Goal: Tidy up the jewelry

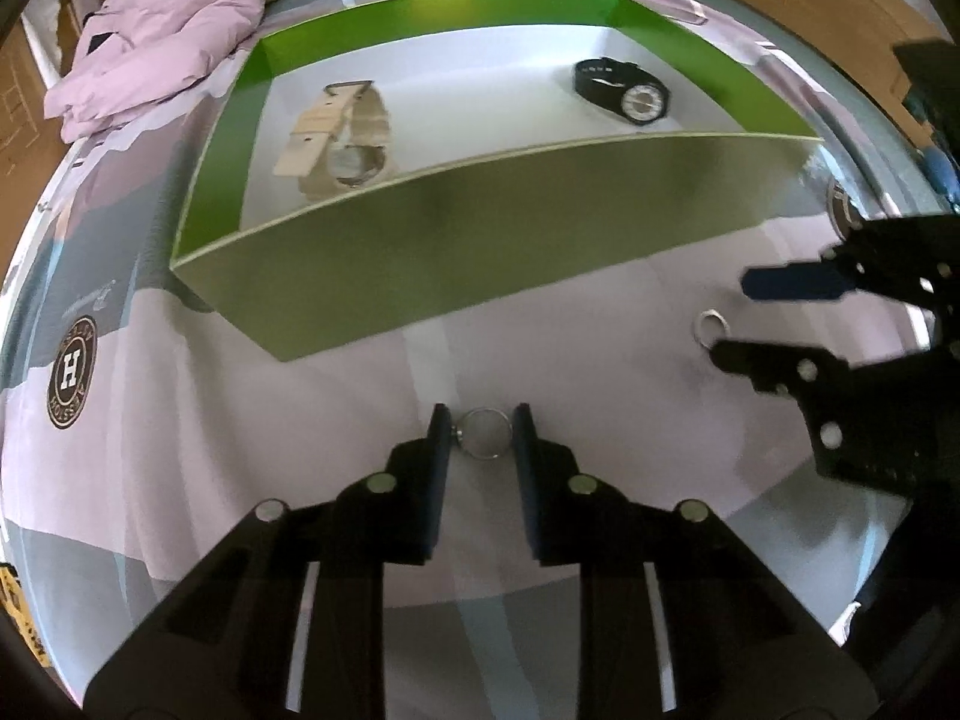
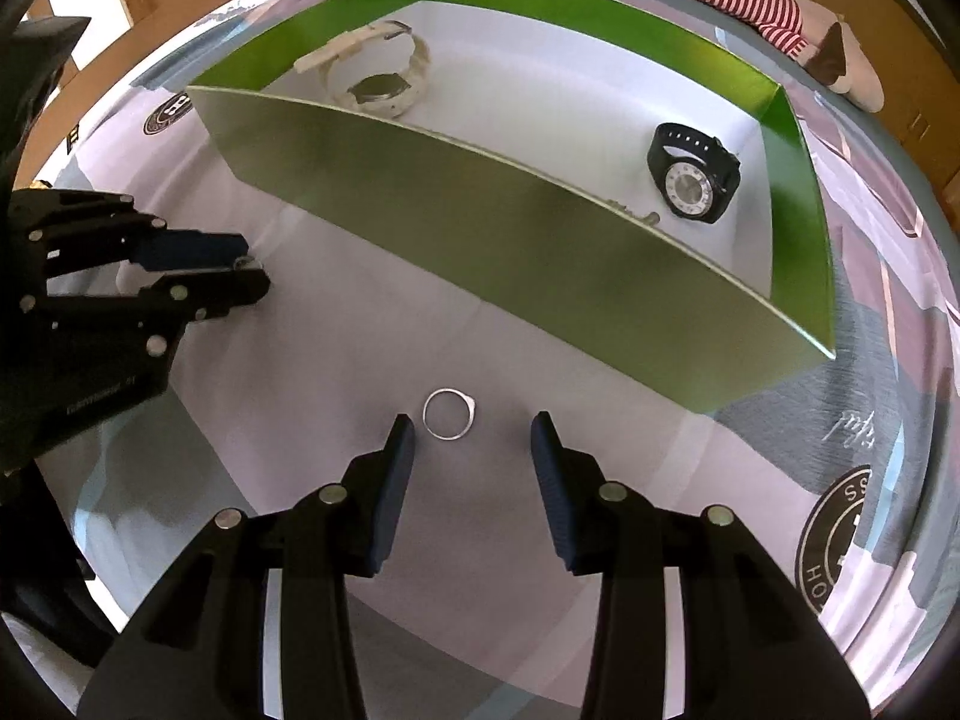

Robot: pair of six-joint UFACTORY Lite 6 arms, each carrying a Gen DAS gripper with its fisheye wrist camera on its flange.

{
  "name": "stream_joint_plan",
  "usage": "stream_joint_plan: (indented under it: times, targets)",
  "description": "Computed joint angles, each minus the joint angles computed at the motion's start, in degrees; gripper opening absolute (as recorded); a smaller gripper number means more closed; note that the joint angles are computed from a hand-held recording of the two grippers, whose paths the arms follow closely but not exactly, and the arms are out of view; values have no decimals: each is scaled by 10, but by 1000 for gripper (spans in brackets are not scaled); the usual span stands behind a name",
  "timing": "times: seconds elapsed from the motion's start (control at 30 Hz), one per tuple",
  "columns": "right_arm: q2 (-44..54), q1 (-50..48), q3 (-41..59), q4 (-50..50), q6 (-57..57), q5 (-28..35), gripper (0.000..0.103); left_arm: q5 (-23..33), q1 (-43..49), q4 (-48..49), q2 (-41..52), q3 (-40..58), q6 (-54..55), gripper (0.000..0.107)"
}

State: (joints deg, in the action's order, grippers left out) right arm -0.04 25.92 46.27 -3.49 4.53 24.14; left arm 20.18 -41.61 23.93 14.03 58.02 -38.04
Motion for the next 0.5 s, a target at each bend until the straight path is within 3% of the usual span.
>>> stream_joint_plan:
  times: [0.33, 0.4, 0.5]
  targets:
    - [-12, -19, 1, 52, -59, 5, 44, 6, -11, 0, -8, -5, 1, 24]
    - [-16, -11, -4, 50, -65, 5, 49, 6, -11, 4, -14, -11, -4, 38]
    - [-21, -2, -11, 39, -60, 8, 55, 5, -9, 1, -13, -15, 2, 43]
